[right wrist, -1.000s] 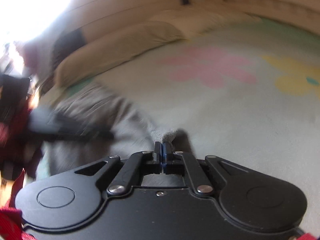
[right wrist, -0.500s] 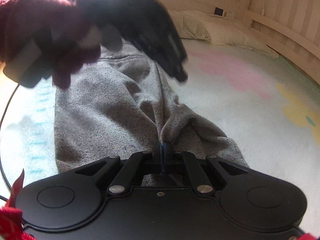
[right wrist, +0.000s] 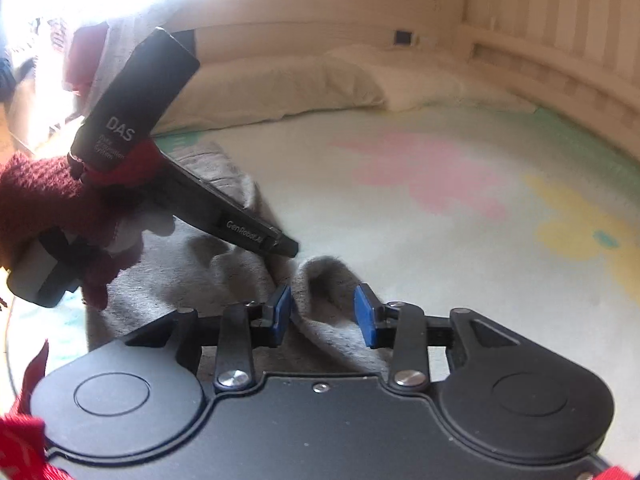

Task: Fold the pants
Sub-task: 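Open both tools, releasing the grey sweatpants, and lift away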

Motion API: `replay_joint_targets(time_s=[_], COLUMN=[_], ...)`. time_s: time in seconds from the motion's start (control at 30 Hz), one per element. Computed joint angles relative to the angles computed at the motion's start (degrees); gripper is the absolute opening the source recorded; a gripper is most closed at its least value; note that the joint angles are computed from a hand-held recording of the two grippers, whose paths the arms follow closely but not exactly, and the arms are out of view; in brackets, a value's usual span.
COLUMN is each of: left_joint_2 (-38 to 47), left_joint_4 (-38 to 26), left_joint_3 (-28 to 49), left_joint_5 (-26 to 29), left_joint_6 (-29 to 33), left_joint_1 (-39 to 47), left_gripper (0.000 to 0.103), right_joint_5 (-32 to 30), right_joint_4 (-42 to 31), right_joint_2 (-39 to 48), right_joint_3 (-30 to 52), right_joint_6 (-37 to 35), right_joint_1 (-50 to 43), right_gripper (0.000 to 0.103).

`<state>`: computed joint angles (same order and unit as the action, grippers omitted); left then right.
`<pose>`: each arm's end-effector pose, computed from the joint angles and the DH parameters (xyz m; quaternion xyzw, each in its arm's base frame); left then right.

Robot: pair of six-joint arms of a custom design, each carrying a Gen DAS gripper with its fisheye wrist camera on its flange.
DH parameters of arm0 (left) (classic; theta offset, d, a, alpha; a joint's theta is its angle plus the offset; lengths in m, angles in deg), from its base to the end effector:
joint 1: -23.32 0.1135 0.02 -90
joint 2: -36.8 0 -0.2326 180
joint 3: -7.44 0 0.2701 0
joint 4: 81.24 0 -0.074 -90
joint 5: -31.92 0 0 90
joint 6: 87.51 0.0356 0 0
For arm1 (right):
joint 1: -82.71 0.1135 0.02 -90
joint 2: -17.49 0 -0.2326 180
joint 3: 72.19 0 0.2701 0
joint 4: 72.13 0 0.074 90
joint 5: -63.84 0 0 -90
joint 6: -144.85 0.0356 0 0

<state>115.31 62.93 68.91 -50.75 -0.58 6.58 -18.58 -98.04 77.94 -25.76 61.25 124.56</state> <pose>0.2840 -0.0902 0.1751 0.1328 0.9369 -0.1143 0.3026 0.1902 0.1641 0.1803 -0.2486 0.8697 0.1179 0.4098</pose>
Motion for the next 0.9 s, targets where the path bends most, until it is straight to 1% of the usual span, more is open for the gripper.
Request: replay_joint_targets(time_s=[0.07, 0.1, 0.13, 0.23, 0.37, 0.5, 0.57, 0.6, 0.63, 0.67, 0.7, 0.73, 0.8, 0.83, 0.9], left_joint_2=[-0.5, -1.6, -3.6, -11.6, -20.7, -25.8, -27.4, -28.0, -28.7, -29.0, -29.2, -29.0, -28.5, -28.5, -29.1], left_joint_4=[0.0, 0.2, 0.8, 1.9, -2.2, -7.7, -9.6, -10.2, -10.5, -10.6, -10.7, -10.7, -11.0, -11.3, -11.7], left_joint_3=[-0.1, -0.5, -1.5, -5.1, -9.4, -12.9, -14.2, -14.7, -15.4, -15.6, -15.9, -15.9, -15.7, -15.8, -16.0], left_joint_5=[0.3, 0.5, 0.5, 0.3, 0.5, 2.6, 4.3, 5.3, 6.3, 6.4, 6.5, 6.6, 6.8, 7.0, 7.2], left_joint_6=[-0.3, -0.3, 0.0, 2.0, 6.6, 11.1, 12.9, 13.6, 14.2, 14.4, 14.8, 14.8, 14.5, 14.8, 15.5], left_joint_1=[0.2, 0.5, 1.1, 3.6, 9.9, 17.7, 21.2, 22.5, 23.8, 24.2, 24.5, 24.6, 25.3, 25.6, 25.9], left_gripper=[0.017, 0.017, 0.017, 0.018, 0.018, 0.018, 0.018, 0.018, 0.018, 0.018, 0.019, 0.019, 0.021, 0.021, 0.021], right_joint_5=[-8.5, -11.2, -12.0, -11.9, -14.0, -19.1, -21.2, -21.9, -22.2, -22.1, -21.8, -21.1, -13.4, -12.3, -15.9], right_joint_4=[-1.6, -1.6, -0.7, 3.0, 6.6, 9.6, 11.4, 12.1, 12.4, 12.2, 11.6, 11.5, 11.5, 11.9, 11.0], right_joint_2=[4.9, 7.1, 8.3, 10.8, 10.4, 11.0, 11.3, 11.2, 11.1, 11.0, 10.8, 10.2, 10.1, 11.3, 16.7], right_joint_3=[3.6, 4.8, 5.1, 5.4, 4.4, 3.2, 2.4, 1.9, 1.5, 1.4, 1.7, 1.5, 2.7, 3.8, 7.7], right_joint_6=[0.6, 1.1, 1.5, 2.7, 7.5, 12.9, 14.4, 15.2, 15.9, 16.8, 17.4, 17.3, 17.0, 18.0, 21.5], right_joint_1=[-3.1, -3.9, -4.2, -4.1, -6.9, -10.9, -12.5, -12.8, -13.3, -13.6, -13.8, -13.9, -13.1, -14.5, -18.2], right_gripper=[0.046, 0.046, 0.047, 0.049, 0.050, 0.050, 0.046, 0.039, 0.028, 0.020, 0.009, 0.008, 0.007, 0.006, 0.005])
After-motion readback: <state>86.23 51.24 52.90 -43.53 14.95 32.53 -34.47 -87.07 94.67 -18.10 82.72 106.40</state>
